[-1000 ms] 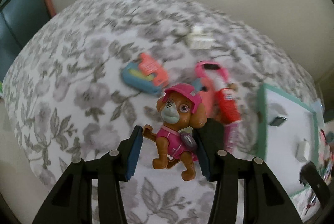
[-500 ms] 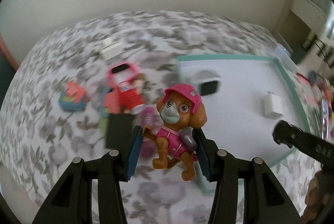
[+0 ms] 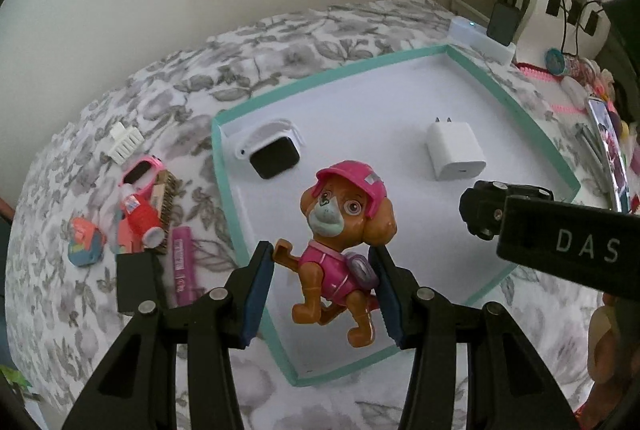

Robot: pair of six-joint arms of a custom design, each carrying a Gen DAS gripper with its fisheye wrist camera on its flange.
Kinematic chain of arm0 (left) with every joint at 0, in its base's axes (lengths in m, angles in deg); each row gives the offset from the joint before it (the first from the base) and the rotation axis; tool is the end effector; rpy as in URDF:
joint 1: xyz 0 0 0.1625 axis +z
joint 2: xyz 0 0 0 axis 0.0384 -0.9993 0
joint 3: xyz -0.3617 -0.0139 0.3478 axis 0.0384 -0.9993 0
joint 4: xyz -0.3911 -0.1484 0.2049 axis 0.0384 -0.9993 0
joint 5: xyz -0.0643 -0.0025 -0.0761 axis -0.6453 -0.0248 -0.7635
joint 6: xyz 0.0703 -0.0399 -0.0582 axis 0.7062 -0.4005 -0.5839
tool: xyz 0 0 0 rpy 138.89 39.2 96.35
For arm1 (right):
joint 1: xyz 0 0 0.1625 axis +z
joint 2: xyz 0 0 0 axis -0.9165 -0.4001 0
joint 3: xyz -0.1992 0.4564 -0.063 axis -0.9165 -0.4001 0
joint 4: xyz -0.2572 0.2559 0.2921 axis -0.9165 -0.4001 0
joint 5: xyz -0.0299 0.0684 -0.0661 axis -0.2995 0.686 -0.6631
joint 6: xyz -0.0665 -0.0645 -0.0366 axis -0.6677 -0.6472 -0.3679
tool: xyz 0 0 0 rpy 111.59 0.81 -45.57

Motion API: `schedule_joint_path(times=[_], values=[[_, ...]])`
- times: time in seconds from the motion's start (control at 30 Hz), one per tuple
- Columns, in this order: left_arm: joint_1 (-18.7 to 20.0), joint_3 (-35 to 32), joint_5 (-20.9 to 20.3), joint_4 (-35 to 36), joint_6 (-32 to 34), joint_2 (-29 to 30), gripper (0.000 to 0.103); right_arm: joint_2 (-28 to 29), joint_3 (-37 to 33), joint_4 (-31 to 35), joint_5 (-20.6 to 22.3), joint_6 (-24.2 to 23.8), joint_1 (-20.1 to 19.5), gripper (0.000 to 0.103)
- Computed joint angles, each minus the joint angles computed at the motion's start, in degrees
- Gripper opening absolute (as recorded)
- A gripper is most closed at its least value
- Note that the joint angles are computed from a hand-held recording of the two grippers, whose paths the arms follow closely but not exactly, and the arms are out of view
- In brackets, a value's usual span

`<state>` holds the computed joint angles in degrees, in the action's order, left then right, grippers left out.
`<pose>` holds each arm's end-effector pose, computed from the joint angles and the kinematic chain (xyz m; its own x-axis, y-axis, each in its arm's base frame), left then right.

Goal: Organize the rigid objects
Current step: 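Carry the car and toy dog into the tray and open both tools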

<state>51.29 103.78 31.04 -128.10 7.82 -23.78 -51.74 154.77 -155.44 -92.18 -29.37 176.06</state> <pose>-0.1592 -0.5785 0.2137 -0.6320 0.0011 -0.7750 0.3743 0.8760 -0.3040 0.3051 -0.6133 0.0554 -0.8908 0.0408 0.4526 -0.1141 0.9440 -0.3097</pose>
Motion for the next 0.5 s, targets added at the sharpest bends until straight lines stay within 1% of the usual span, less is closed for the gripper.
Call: schedule_joint_path(times=[0.17,0.3,0.43,0.5], values=[[1.0,-0.4,-0.7,2.0,-2.4,-0.1,0.051,0.5,-0.4,1.5,-1.0,0.4,-0.1,0.078],[2.0,-1.0,-2.3,4.4,-4.5,-0.2,0.051,0.8,-0.6,2.3,-1.9,-0.3,0.2,0.078],[2.4,-1.4,-2.8,6.2,-5.6,0.0,0.051,0.9,-0.7,2.5,-2.0,-0.5,0.2,0.078],[2.4,-1.4,-3.2,5.9,-5.5,0.0,0.051,0.9,-0.7,2.7,-2.0,-0.4,0.2,0.078]])
